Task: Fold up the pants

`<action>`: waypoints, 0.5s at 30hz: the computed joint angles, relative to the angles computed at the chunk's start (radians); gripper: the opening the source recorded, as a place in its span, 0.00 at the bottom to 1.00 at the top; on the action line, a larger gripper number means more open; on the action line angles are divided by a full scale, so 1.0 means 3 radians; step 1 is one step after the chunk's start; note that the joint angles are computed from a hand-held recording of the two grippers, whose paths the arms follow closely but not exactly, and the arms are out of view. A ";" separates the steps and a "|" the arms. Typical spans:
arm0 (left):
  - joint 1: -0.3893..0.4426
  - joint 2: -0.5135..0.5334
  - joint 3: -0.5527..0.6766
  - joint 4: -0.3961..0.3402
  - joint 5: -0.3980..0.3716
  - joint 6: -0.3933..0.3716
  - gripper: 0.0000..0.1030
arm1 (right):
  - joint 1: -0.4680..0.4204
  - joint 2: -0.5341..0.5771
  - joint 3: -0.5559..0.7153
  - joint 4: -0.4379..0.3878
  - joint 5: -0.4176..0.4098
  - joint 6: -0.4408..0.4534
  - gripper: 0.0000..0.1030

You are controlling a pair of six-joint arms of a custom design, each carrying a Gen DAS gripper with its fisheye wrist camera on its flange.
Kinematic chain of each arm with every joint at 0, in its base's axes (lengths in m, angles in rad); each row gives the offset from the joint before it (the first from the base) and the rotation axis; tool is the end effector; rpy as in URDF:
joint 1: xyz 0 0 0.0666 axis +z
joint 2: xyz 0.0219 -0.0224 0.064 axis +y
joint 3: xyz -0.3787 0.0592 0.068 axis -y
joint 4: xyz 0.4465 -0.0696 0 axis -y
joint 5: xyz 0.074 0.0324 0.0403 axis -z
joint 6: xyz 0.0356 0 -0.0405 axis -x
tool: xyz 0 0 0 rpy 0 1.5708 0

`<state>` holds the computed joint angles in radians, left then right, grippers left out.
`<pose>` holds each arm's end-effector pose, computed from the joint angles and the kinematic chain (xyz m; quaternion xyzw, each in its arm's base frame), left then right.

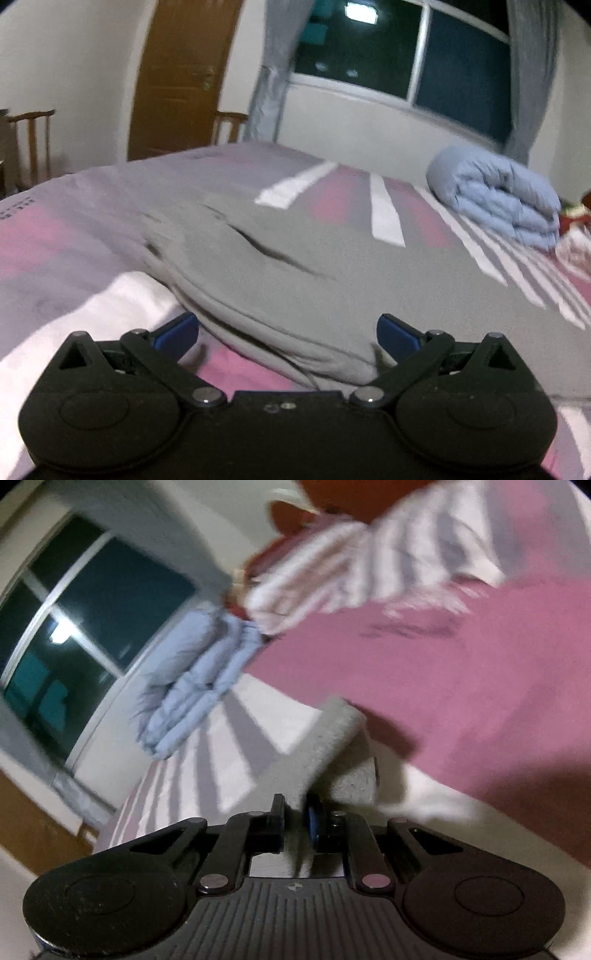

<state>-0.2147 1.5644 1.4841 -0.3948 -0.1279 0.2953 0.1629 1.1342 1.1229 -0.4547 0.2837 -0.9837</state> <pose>0.6161 -0.1301 0.4237 -0.0676 0.8499 -0.0783 0.5167 0.4619 0.0654 0.4487 0.4042 0.7431 0.1807 0.5017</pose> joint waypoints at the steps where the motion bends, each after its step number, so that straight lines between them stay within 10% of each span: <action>1: 0.0016 -0.0013 -0.0008 0.0006 0.0004 0.0036 0.94 | 0.0067 0.0052 0.0094 0.0019 0.0016 0.0109 0.12; 7: 0.0134 -0.0031 0.0015 -0.0190 0.0018 0.0234 0.94 | 0.0534 0.0505 0.0660 0.0227 0.0052 0.0637 0.12; 15: 0.0284 -0.0101 -0.0086 -0.0210 0.0130 0.0581 0.94 | 0.1098 0.1517 0.1500 0.0188 -0.0656 0.0962 0.12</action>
<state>-0.1294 1.5340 1.4584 -0.4577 -0.0888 0.4697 0.4922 1.5892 1.5729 -0.3982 0.0870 -0.6950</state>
